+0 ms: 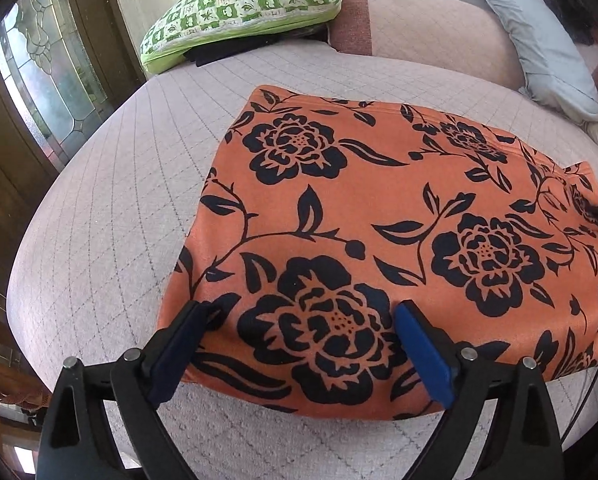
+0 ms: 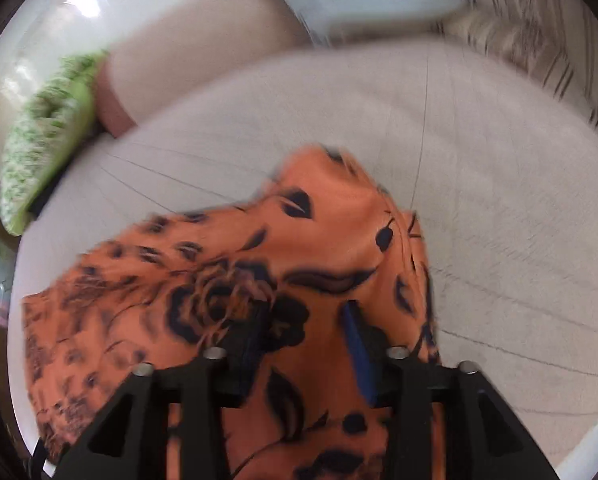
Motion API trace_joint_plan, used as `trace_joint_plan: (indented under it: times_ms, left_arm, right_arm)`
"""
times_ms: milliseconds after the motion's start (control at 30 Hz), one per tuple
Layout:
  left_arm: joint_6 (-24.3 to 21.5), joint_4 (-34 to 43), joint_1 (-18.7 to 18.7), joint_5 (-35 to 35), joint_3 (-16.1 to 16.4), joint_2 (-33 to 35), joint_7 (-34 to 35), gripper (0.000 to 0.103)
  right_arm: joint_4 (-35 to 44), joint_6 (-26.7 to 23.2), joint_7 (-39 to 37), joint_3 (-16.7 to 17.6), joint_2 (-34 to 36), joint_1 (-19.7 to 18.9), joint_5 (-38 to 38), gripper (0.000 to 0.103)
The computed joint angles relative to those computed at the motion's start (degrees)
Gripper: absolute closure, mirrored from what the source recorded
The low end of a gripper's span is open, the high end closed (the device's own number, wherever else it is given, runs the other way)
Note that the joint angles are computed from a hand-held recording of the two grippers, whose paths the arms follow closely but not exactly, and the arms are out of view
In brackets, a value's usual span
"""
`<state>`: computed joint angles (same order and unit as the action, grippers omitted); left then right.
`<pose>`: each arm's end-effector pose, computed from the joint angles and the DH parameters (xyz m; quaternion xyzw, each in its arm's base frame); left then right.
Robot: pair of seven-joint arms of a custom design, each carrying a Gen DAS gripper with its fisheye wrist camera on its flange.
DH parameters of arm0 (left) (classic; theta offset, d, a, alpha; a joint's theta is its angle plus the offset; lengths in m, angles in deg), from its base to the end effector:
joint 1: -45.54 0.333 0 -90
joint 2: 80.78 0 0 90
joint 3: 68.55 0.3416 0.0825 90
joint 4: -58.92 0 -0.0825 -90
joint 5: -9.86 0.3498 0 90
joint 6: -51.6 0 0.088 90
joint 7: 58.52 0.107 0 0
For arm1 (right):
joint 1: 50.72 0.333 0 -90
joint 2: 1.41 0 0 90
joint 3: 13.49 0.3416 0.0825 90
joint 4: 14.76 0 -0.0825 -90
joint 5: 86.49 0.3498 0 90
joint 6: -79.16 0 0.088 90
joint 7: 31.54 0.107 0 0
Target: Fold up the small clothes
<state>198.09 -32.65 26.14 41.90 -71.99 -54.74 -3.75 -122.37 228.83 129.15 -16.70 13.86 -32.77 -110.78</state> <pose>0.6451 -0.2716 0.4622 -0.6157 0.7245 -0.1793 0.2525 0.6098 0.1730 0.4628 -0.4259 0.8628 -0.1611 0.2194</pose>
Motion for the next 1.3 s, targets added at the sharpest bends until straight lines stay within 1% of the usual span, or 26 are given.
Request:
trace_joint_plan:
  times_ms: [33, 100, 133, 200, 267, 300, 400, 467, 567, 633, 667, 733, 767, 833, 867, 900, 933, 967, 1000, 1067, 1100, 1133, 1167, 1233, 1267, 1300]
  left_arm:
    - [0.0, 0.3, -0.1, 0.1, 0.1, 0.2, -0.1, 0.006]
    - [0.0, 0.3, 0.1, -0.5, -0.1, 0.2, 0.0, 0.004]
    - [-0.2, 0.7, 0.3, -1.0, -0.3, 0.4, 0.2, 0.003]
    - [-0.3, 1.0, 0.5, -1.8, -0.4, 0.7, 0.5, 0.002]
    - [-0.3, 1.2, 0.6, -2.0, -0.3, 0.8, 0.7, 0.001]
    - [-0.2, 1.1, 0.6, -2.2, -0.3, 0.8, 0.7, 0.001]
    - [0.5, 0.5, 0.8, -2.7, -0.2, 0.7, 0.5, 0.0]
    - [0.7, 0.6, 0.5, -2.5, 0.1, 0.8, 0.0, 0.0]
    - [1.4, 0.3, -0.2, -1.3, 0.9, 0.9, -2.1, 0.0]
    - [1.9, -0.1, -0.5, -0.6, 1.3, 0.8, -3.6, 0.0]
    - [2.3, -0.4, -0.6, -0.2, 1.4, 0.7, -4.5, 0.0]
    - [3.2, -1.0, -1.0, 0.8, 1.9, 0.5, -6.3, 0.0]
    - [3.2, -1.1, -1.0, 1.0, 1.8, 0.4, -6.7, 0.0]
    - [3.2, -1.4, -0.5, 0.8, 1.2, 0.0, -6.1, 0.0]
    - [3.1, -1.4, 0.2, -0.2, 0.5, 0.0, -4.9, 0.0]
    - [2.6, -1.2, 1.1, -1.8, -0.6, -0.1, -2.8, 0.0]
    - [1.1, -0.1, 2.6, -4.5, -2.2, 0.1, 1.1, 0.0]
    - [0.2, 0.5, 3.3, -6.4, -2.8, 0.2, 3.1, 0.0]
    - [-0.1, 0.6, 3.4, -7.3, -2.6, -0.1, 3.3, 0.0]
    - [0.2, -0.7, 1.0, -2.9, 1.6, -1.7, -3.6, 0.0]
    - [0.1, -1.1, -0.1, -0.1, 3.4, -2.3, -7.5, 0.0]
    - [-0.2, -1.2, -0.3, 1.9, 4.3, -2.6, -10.5, 0.0]
    - [-0.3, -1.1, 0.5, 2.0, 3.8, -2.6, -11.1, 0.0]
    - [-2.5, 0.7, 2.4, -0.2, 1.5, -1.0, -7.7, 0.0]
    - [-3.5, 1.5, 2.5, -0.2, 1.1, -0.1, -6.1, 0.0]
    - [-2.8, 1.6, 2.5, 0.2, 1.1, 0.1, -6.0, 0.0]
  right_arm:
    - [0.5, 0.3, 1.6, -1.0, 0.5, 0.6, -2.3, 0.056]
    - [3.9, -2.4, 0.8, -1.2, 2.1, 0.6, -3.0, 0.048]
    - [5.4, -3.1, 0.6, -1.5, 3.2, 0.7, -3.7, 0.048]
    - [9.0, -6.1, 0.8, -2.5, 5.7, 1.8, -6.5, 0.043]
    - [12.7, -9.7, 0.1, -3.0, 8.0, 2.8, -8.2, 0.041]
    - [13.6, -10.8, -0.2, -3.0, 8.4, 3.1, -8.5, 0.041]
    - [11.6, -12.0, 2.1, -3.2, 6.3, 4.0, -9.9, 0.041]
    - [9.5, -10.8, 5.7, -3.1, 4.3, 4.7, -12.2, 0.041]
    - [7.5, -7.3, 9.4, -2.7, 1.9, 6.5, -20.2, 0.041]
    - [6.7, -2.4, 9.8, -1.7, 1.3, 6.4, -23.6, 0.041]
    - [6.1, 2.1, 9.4, -1.0, 1.2, 5.6, -23.6, 0.041]
    - [6.0, 8.6, 6.5, 0.7, 2.3, 4.3, -20.2, 0.041]
    - [6.5, 10.0, 4.2, 1.3, 3.2, 4.1, -17.9, 0.041]
    - [8.1, 10.0, -0.4, 2.2, 5.0, 4.3, -14.0, 0.041]
    - [9.6, 9.1, -4.0, 3.4, 6.4, 4.0, -11.1, 0.041]
    - [10.7, 7.5, -7.8, 4.9, 7.5, 3.4, -7.6, 0.041]
    - [13.0, 3.6, -11.6, 6.0, 9.3, 3.2, -4.1, 0.041]
    - [15.0, 0.4, -12.7, 5.1, 10.5, 4.5, -4.6, 0.041]
    - [15.5, -0.4, -11.6, 3.1, 10.7, 6.6, -6.7, 0.041]
    - [16.6, -2.9, -11.4, 1.0, 10.6, 9.2, -7.5, 0.041]
    - [16.2, -2.7, -10.2, 0.2, 10.2, 10.1, -7.9, 0.041]
    - [15.9, -2.4, -9.1, -0.3, 9.9, 10.8, -8.0, 0.041]
    - [15.0, -1.0, -7.8, -0.6, 9.3, 11.2, -8.4, 0.041]
    - [14.1, 2.0, -7.0, -1.2, 8.6, 11.9, -10.4, 0.041]
    - [14.2, 2.5, -7.2, -1.3, 8.5, 12.4, -11.3, 0.041]
    - [13.9, 3.0, -7.3, -1.5, 8.3, 13.0, -12.3, 0.041]
